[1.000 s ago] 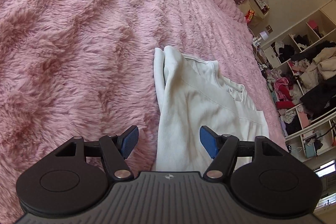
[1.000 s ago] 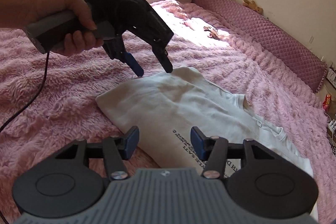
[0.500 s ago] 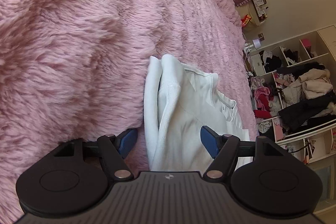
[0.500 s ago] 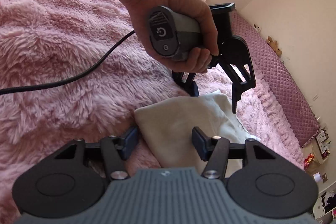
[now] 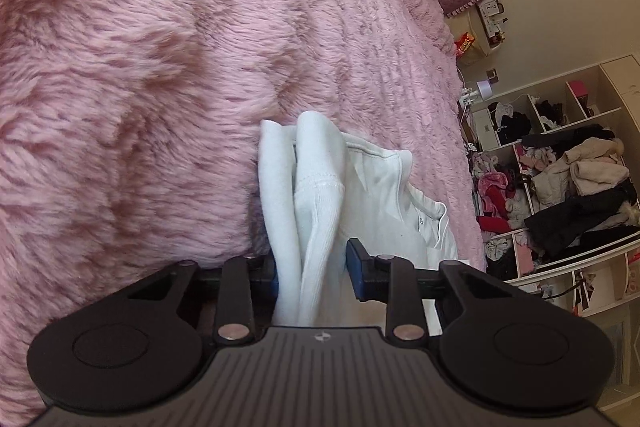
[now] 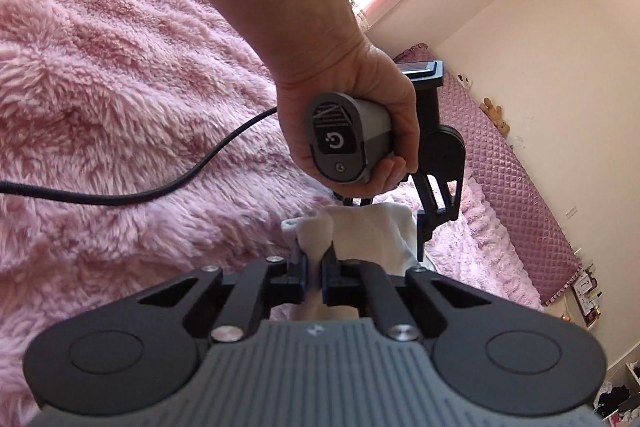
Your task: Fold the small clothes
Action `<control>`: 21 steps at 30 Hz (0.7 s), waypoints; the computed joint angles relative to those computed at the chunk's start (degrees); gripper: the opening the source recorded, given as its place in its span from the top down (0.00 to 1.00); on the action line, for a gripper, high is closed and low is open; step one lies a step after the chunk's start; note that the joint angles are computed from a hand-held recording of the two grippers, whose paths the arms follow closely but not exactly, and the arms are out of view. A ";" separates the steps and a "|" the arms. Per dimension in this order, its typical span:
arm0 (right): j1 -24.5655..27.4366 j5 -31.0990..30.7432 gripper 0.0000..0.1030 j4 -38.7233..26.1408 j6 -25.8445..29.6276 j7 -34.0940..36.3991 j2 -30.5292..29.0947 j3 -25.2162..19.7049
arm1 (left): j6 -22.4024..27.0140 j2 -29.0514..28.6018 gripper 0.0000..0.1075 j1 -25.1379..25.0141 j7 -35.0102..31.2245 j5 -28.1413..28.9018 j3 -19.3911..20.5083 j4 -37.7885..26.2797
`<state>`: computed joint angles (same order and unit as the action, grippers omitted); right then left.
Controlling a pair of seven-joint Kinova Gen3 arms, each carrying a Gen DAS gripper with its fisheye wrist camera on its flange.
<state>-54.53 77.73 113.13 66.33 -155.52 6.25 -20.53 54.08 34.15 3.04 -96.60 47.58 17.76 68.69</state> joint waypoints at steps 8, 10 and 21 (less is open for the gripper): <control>3.54 -3.61 1.00 -0.54 -0.49 -4.76 -8.05 -1.37 | -2.94 -4.38 0.88 0.86 1.40 1.71 -0.13 1.68; 4.60 -4.09 1.00 -0.51 1.56 -6.00 -9.94 -2.65 | -3.28 -5.05 0.89 2.14 2.12 1.43 0.02 0.26; 13.91 -10.61 1.00 2.81 8.30 -16.01 -23.77 -8.19 | -4.43 -2.92 0.88 16.36 13.16 -9.99 -0.97 -12.83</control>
